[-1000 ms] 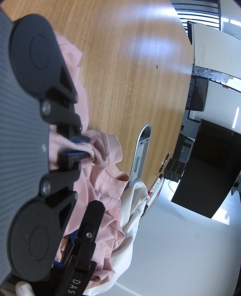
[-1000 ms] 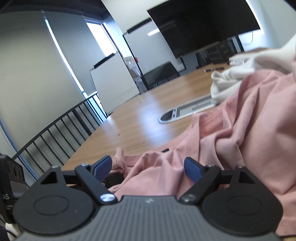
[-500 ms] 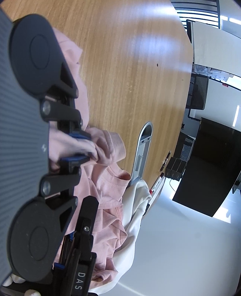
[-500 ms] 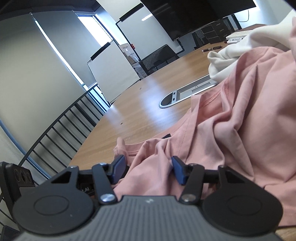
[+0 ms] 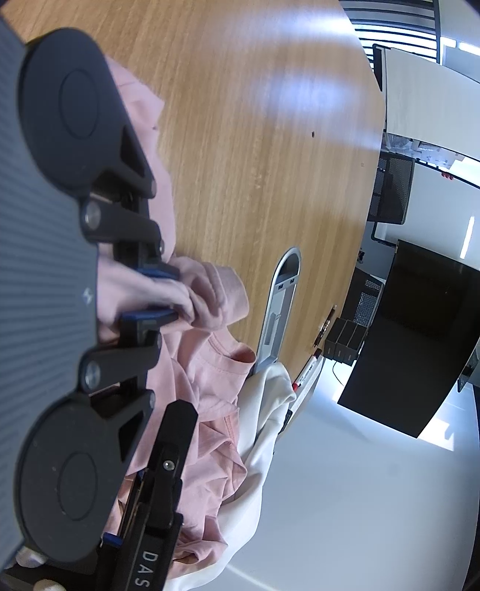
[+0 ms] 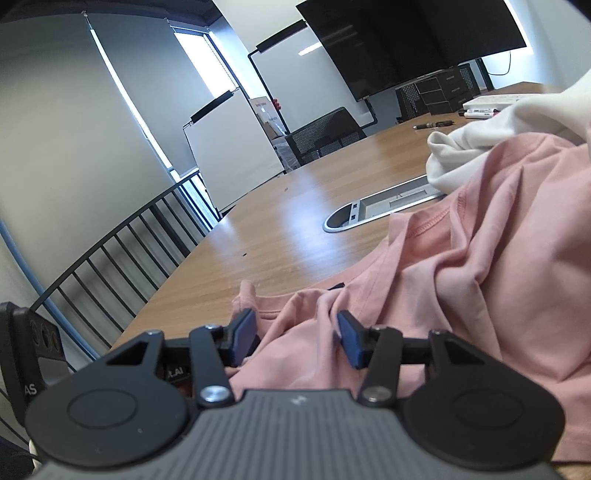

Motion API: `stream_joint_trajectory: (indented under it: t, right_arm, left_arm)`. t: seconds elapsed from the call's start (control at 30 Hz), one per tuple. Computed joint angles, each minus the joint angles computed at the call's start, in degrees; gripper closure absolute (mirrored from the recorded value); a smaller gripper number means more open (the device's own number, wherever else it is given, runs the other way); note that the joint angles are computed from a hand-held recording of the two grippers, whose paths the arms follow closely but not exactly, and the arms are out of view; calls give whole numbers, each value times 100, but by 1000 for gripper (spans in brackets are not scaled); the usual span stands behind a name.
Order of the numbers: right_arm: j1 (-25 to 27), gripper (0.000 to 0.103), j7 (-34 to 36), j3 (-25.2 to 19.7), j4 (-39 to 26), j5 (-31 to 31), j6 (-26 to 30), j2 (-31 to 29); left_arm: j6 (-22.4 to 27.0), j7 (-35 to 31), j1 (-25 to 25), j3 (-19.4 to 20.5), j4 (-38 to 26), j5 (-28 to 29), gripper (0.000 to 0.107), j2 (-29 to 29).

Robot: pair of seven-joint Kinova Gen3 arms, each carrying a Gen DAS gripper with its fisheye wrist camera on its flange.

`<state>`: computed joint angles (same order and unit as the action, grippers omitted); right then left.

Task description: Fold clothes

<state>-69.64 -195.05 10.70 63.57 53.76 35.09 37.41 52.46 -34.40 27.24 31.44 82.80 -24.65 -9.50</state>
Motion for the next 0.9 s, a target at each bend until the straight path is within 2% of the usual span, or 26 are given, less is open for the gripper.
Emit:
stream_joint_trajectory:
  t: [0.17, 0.3, 0.43, 0.5, 0.63, 0.77, 0.9]
  right_arm:
    - [-82, 47, -62, 97, 96, 137, 104, -65]
    - [-249, 47, 245, 122, -129, 542, 797, 17]
    - [-86, 46, 765, -55, -380, 692, 1174, -2]
    - [38, 44, 1148, -142, -543, 663, 1308, 33]
    - [202, 24, 1422, -137, -804, 505, 1577, 205]
    - [531, 24, 1407, -269, -839, -89, 1606, 209]
    - [481, 24, 1270, -165, -565, -98, 1517, 161]
  left_arm:
    - [-37, 20, -9, -18, 25, 23, 92, -18]
    - [-75, 36, -32, -40, 45, 87, 92, -40]
    - [-68, 78, -76, 2, 51, 74, 92, -56]
    - [-59, 73, -85, 11, 51, 77, 92, -63]
    - [-72, 66, -109, 27, 60, 78, 92, -77]
    - [-42, 78, -132, 81, 44, 22, 92, -71]
    - [-8, 99, -134, 122, 27, -45, 92, -60]
